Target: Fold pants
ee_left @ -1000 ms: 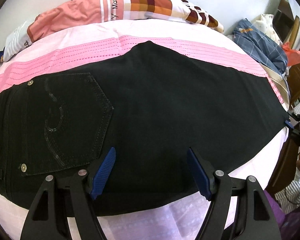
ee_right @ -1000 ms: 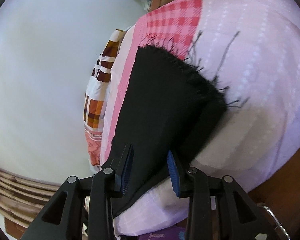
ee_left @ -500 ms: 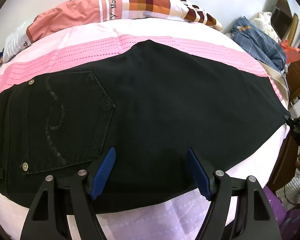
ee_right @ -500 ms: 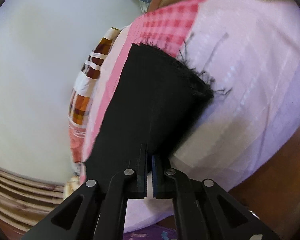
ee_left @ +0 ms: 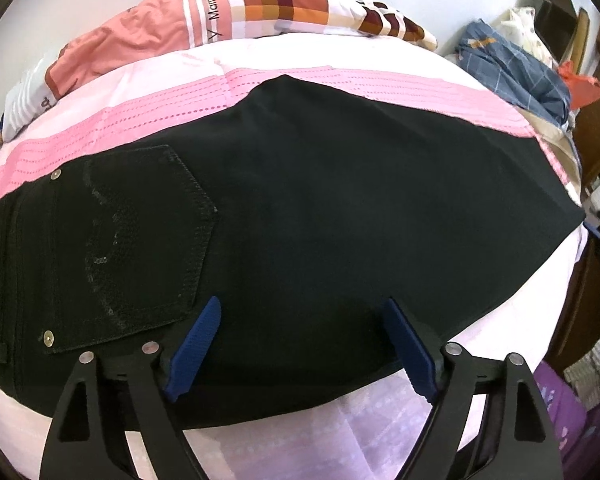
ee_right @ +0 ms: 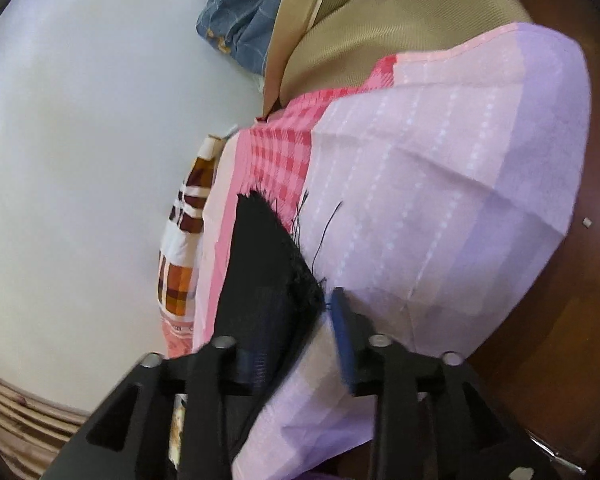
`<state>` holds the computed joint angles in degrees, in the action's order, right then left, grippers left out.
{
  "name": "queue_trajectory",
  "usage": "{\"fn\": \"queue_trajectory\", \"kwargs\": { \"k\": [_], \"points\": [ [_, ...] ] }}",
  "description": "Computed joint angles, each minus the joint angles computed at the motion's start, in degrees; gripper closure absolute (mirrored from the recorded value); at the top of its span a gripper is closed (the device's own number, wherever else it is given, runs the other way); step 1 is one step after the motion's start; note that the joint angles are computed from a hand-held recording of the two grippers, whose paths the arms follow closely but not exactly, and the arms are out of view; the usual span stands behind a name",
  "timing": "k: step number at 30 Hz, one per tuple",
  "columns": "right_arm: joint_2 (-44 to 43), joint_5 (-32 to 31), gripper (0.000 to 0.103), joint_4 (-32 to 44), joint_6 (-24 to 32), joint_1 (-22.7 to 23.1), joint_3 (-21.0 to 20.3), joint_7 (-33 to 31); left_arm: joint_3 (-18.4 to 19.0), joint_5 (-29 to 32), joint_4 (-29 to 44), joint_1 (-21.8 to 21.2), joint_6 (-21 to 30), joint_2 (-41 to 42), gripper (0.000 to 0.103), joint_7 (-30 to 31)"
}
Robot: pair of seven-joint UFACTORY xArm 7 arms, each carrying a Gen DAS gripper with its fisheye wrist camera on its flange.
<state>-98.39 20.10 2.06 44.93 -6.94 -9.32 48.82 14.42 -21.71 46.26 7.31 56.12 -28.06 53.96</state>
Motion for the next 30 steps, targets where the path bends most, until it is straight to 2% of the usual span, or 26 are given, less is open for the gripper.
{"fn": "queue_trajectory", "kwargs": {
  "k": [2, 4, 7, 11, 14, 17, 18, 19, 20, 23, 26, 30],
  "points": [
    [0.25, 0.71, 0.062, -0.95, -1.16, 0.86, -0.07, -0.02, -0.41, 0.39, -0.47, 0.03, -0.57, -0.36, 0.017, 0.01],
    [-0.20, 0.91, 0.053, -1.40, -3.09, 1.34, 1.37, 0.65, -0.18, 0.13, -0.47, -0.15, -0.55, -0.28, 0.016, 0.11],
    [3.44, 0.07, 0.052, 0.65, -3.77, 3.14, 3.15, 1.26, 0.08, -0.31, -0.34, -0.25, -0.34, -0.09, 0.014, 0.24],
    [4.65, 0.43, 0.052, 0.88, -6.85, 4.88, 3.51, 2.20, 0.17, -0.47, -0.13, -0.28, -0.28, 0.22, 0.013, 0.75],
    [10.96, -0.88, 0.052, 3.65, -7.54, 7.59, 4.47, 1.07, 0.38, -1.10, 0.14, -0.32, 0.05, 0.52, 0.012, 0.97],
    [12.98, 0.05, 0.053, 2.93, -10.94, 9.10, 4.51, 1.46, 0.63, -2.07, 0.32, -0.38, 0.27, 0.84, 0.010, 1.31],
    [14.87, 0.07, 0.055, 3.27, -12.83, 9.63, 5.13, 1.64, 0.64, -2.42, 0.19, -0.38, 0.07, 0.80, 0.009, 1.43],
    [16.61, -0.31, 0.068, 3.81, -13.49, 10.00, 5.51, 1.63, 0.70, -2.83, 0.00, -0.42, -0.23, 0.76, 0.009, 1.66],
    [20.12, -0.95, 0.093, 5.22, -13.14, 10.62, 5.55, 1.27, 0.72, -3.24, -0.33, -0.48, -0.70, 0.63, 0.008, 1.97],
    [22.53, -1.02, 0.095, 5.55, -13.97, 10.67, 6.16, 2.35, 0.45, -3.30, -0.82, -0.51, -1.58, 0.35, 0.008, 2.31],
    [25.78, -4.64, 0.095, 10.19, -10.14, 9.63, 9.29, 2.57, 1.32, -4.21, 0.40, -0.37, 0.29, 0.66, 0.008, 1.57],
    [34.93, -6.58, 0.095, 18.98, -13.48, 13.76, 11.87, 0.28, 3.45, -7.52, 3.47, 0.57, 4.11, 1.92, 0.008, -0.26]
  ]
}}
